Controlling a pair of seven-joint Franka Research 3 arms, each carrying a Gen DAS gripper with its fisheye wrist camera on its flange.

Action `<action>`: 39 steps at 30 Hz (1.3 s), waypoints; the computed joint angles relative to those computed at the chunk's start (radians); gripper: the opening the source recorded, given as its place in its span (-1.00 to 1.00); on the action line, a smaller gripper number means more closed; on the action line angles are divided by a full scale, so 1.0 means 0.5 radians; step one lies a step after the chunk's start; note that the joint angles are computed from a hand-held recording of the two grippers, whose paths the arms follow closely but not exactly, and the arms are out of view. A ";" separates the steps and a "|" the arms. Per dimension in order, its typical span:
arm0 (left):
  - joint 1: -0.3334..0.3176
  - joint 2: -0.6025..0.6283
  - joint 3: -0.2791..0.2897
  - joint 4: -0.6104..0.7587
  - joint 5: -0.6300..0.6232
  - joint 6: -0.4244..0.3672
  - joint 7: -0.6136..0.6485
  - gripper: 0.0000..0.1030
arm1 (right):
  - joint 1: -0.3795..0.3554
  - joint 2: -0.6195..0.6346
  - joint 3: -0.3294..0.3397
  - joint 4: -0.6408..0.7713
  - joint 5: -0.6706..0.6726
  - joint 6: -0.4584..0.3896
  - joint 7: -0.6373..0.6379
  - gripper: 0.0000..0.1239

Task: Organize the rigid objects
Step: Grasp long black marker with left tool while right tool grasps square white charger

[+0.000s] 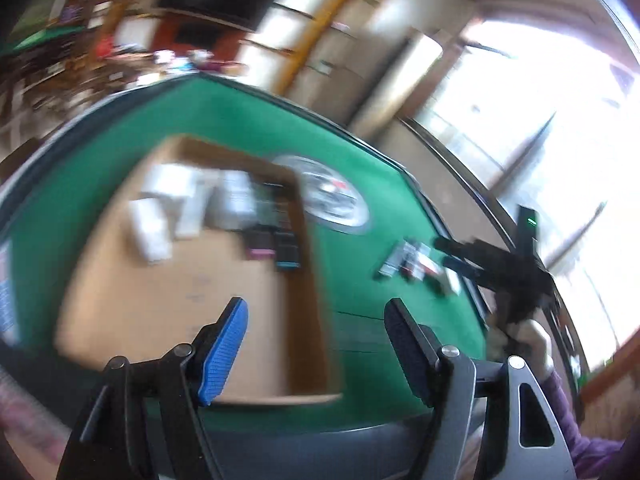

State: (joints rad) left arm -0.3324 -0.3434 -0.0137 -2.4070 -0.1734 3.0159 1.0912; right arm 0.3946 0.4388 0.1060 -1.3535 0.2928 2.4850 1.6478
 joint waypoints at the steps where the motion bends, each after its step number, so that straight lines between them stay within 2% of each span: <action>1: 0.003 0.067 -0.031 0.083 0.016 -0.029 0.015 0.43 | -0.026 -0.038 -0.027 -0.081 0.018 0.084 0.029 0.08; 4: 0.241 0.324 -0.322 0.407 0.455 -0.180 -0.203 0.43 | -0.047 -0.086 -0.117 -0.229 -0.036 0.316 0.168 0.08; 5: 0.286 0.414 -0.384 0.518 0.603 -0.232 -0.275 0.43 | -0.064 -0.088 -0.127 -0.261 -0.041 0.391 0.193 0.08; 7: 0.291 0.616 -0.429 0.776 0.784 -0.401 -0.334 0.43 | -0.069 -0.056 -0.166 -0.274 -0.091 0.528 0.270 0.08; 11: 0.203 1.015 -0.418 1.264 1.007 -0.683 -0.321 0.43 | -0.127 -0.008 -0.158 -0.273 -0.128 0.673 0.230 0.08; 14: 0.141 1.301 -0.396 1.618 1.062 -0.887 -0.222 0.43 | -0.172 -0.043 -0.108 -0.402 -0.063 0.843 0.151 0.08; 15: 0.124 1.406 -0.384 1.752 1.067 -0.964 -0.186 0.43 | -0.142 -0.050 -0.149 -0.430 -0.088 0.846 0.193 0.08; 16: 0.116 1.481 -0.383 1.846 1.047 -1.010 -0.149 0.43 | -0.154 -0.037 -0.142 -0.402 -0.070 0.772 0.209 0.08; 17: 0.111 1.551 -0.380 1.925 1.023 -1.034 -0.124 0.43 | -0.216 -0.033 -0.068 -0.398 0.016 0.774 0.146 0.08; 18: 0.101 1.627 -0.373 2.021 1.004 -1.064 -0.110 0.43 | -0.263 -0.033 -0.024 -0.413 0.095 0.830 0.101 0.08; 21: 0.025 1.888 -0.325 2.383 1.027 -1.213 -0.048 0.42 | -0.201 -0.065 -0.117 -0.465 0.056 0.916 0.184 0.09; 23: -0.041 2.000 -0.268 2.549 1.082 -1.301 -0.029 0.35 | -0.240 -0.065 -0.082 -0.470 0.105 0.934 0.163 0.16; 25: -0.039 2.002 -0.279 2.558 1.050 -1.294 -0.012 -0.27 | -0.209 -0.060 -0.127 -0.466 0.081 0.920 0.224 0.17; 26: -0.031 1.990 -0.289 2.550 1.026 -1.309 0.003 -0.72 | -0.216 -0.057 -0.123 -0.460 0.086 0.906 0.232 0.17; 29: 0.042 1.844 -0.335 2.322 0.904 -1.234 -0.003 -0.75 | -0.238 -0.030 -0.106 -0.424 0.110 0.841 0.247 0.17; 32: 0.139 1.545 -0.381 1.863 0.787 -1.062 -0.043 -0.74 | -0.257 -0.017 -0.099 -0.412 0.124 0.818 0.250 0.17; 35: 0.202 1.334 -0.423 1.541 0.647 -0.927 -0.109 -0.73 | -0.255 -0.020 -0.106 -0.421 0.122 0.813 0.271 0.17; 37: 0.229 1.289 -0.436 1.468 0.571 -0.893 -0.129 -0.68 | -0.244 0.028 -0.120 -0.345 0.095 0.774 0.290 0.17; 39: 0.186 1.321 -0.398 1.515 0.669 -0.916 -0.195 -0.50 | -0.218 0.038 -0.142 -0.322 0.051 0.753 0.314 0.17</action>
